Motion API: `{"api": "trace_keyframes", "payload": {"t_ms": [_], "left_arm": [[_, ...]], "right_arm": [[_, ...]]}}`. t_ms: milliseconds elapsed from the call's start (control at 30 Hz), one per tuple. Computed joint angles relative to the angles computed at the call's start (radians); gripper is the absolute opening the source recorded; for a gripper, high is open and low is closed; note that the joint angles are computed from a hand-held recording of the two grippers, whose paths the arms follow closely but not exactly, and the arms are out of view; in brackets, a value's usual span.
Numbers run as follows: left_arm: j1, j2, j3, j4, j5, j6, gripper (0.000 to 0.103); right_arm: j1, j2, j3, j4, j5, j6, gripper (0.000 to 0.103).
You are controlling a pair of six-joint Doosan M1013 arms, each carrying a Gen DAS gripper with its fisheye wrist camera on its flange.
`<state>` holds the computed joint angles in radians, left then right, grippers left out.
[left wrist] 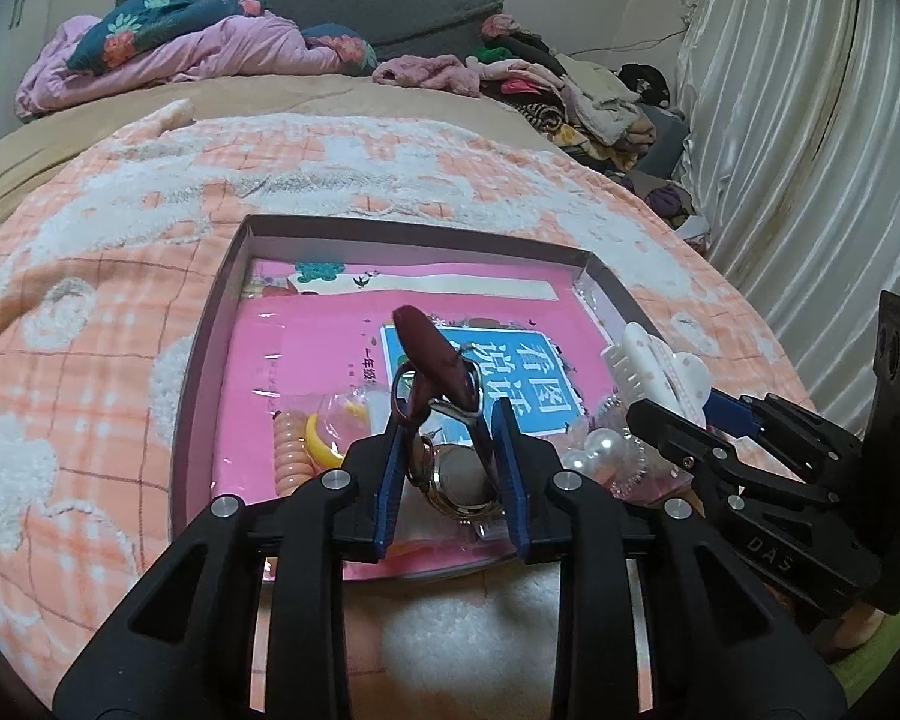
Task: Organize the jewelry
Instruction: 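Carry the watch and claw clip into the tray and open both tools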
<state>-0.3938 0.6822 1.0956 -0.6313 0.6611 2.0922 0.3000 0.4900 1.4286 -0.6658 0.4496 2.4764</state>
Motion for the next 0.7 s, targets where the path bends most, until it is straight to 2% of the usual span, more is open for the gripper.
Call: {"api": "trace_keyframes", "payload": {"t_ms": [333, 700], "left_arm": [[0.005, 0.006, -0.006, 0.027, -0.017, -0.031, 0.028], [0.015, 0.007, -0.007, 0.047, -0.027, -0.084, 0.031]], "right_arm": [[-0.003, 0.029, -0.048, 0.081, 0.066, -0.072, 0.040], [-0.005, 0.032, -0.045, 0.117, 0.047, -0.089, 0.041]]}}
